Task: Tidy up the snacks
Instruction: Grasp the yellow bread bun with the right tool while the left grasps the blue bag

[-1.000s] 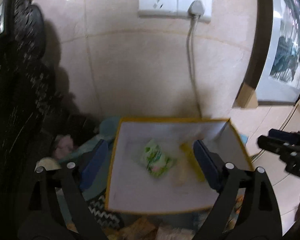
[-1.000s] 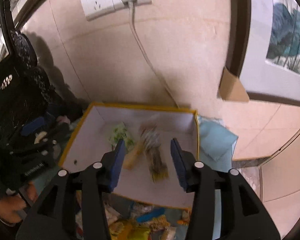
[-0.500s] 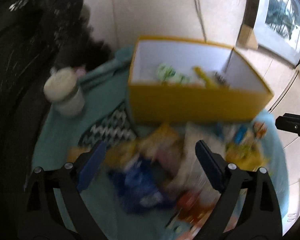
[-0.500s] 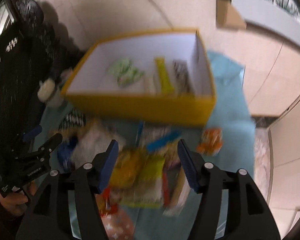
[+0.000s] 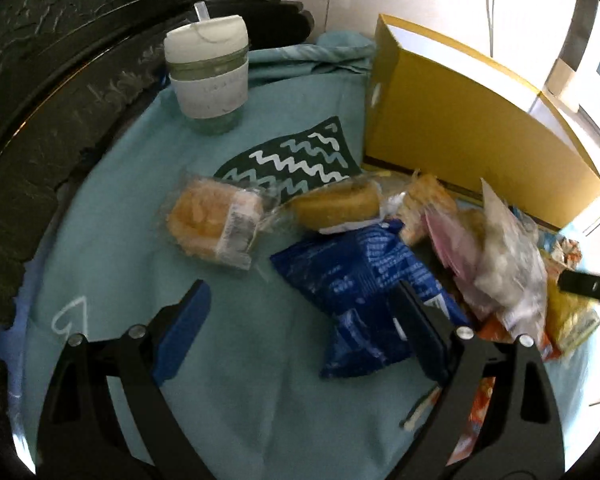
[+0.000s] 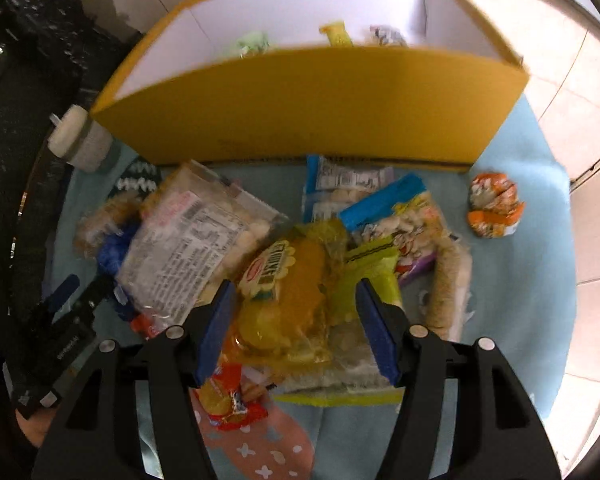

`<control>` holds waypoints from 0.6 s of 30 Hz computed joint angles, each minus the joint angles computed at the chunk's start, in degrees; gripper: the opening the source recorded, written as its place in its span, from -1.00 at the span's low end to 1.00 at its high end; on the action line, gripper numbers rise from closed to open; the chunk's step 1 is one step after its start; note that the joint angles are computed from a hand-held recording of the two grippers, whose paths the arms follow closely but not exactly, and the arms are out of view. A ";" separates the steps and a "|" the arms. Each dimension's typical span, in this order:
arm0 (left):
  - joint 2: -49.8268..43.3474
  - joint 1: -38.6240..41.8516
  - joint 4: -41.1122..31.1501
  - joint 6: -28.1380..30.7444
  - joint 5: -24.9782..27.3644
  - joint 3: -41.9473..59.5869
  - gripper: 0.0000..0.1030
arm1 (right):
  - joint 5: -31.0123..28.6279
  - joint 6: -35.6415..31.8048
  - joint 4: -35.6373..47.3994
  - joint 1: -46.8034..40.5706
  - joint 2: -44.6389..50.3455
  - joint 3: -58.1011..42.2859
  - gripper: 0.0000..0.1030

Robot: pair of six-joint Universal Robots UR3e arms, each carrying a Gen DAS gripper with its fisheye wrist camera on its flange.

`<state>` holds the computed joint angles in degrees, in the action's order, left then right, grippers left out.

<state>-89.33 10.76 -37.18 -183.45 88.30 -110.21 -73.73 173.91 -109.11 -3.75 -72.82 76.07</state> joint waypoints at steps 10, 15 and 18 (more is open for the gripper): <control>-7.78 -2.25 2.61 -4.85 -2.53 3.28 0.96 | -12.47 -9.31 -10.18 8.65 0.14 6.50 0.22; -11.11 -2.43 1.46 -2.15 -3.00 6.20 0.09 | -11.53 -11.81 -12.41 8.73 -2.11 9.09 -0.11; -8.78 -1.76 3.17 2.18 -5.93 3.56 0.00 | -8.53 -13.12 -12.96 6.56 -5.01 11.92 -0.15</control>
<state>-98.12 9.00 -34.01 -181.28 82.37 -106.64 -82.26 160.79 -122.07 2.81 -77.83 87.99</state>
